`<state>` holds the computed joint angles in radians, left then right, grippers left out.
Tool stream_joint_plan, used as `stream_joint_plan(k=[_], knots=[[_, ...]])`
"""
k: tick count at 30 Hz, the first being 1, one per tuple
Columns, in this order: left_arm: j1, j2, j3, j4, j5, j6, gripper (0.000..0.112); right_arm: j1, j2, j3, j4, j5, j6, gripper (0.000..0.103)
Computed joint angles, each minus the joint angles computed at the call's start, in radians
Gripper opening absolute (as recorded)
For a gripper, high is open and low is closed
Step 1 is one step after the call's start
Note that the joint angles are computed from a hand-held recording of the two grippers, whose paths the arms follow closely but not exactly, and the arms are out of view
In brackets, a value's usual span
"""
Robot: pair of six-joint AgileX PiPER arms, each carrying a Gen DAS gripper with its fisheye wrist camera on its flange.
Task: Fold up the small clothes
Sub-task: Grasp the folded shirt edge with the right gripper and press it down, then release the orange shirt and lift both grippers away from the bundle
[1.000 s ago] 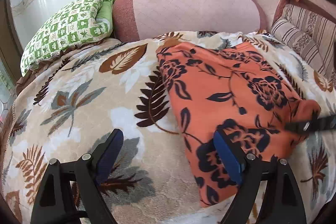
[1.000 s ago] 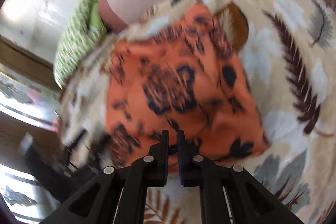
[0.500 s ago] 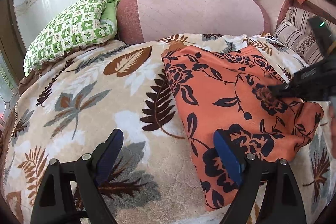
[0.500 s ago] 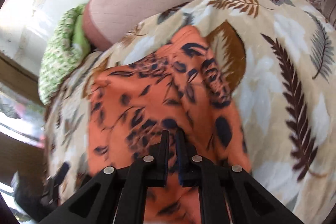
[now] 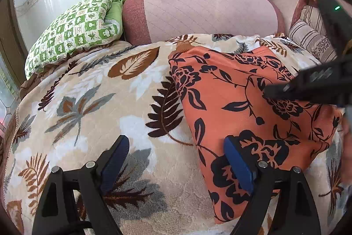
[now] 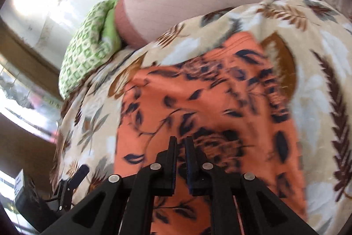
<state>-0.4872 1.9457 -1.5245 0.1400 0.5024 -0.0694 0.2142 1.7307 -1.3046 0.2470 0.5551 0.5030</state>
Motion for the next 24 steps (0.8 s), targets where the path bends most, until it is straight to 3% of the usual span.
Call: stream_joint_plan(k=[2,4,9,13,18,21,24], knots=[[-0.001,0.003,-0.003,0.002,0.004,0.001,0.088,0.022,0.083,-0.073,-0.030,0.047,0.041,0.011],[0.000,0.005,-0.005,-0.003,0.007,0.005,0.088,0.029,0.126,-0.083,-0.040,0.031,0.057,0.009],[0.007,0.012,-0.019,-0.033,0.017,0.027,0.088,0.017,0.093,-0.055,-0.014,0.001,0.039,0.009],[0.007,0.008,-0.017,-0.035,0.020,0.025,0.088,0.024,0.010,0.016,-0.093,0.002,0.117,0.009],[0.006,0.001,-0.005,-0.024,0.015,0.014,0.088,0.059,-0.092,0.075,-0.243,0.061,0.255,0.009],[0.004,0.000,0.002,-0.021,0.010,0.014,0.088,0.049,-0.043,0.065,-0.185,0.138,0.200,0.009],[0.001,0.002,0.006,-0.008,0.006,0.003,0.088,0.039,-0.037,0.111,-0.146,0.070,0.159,0.008]])
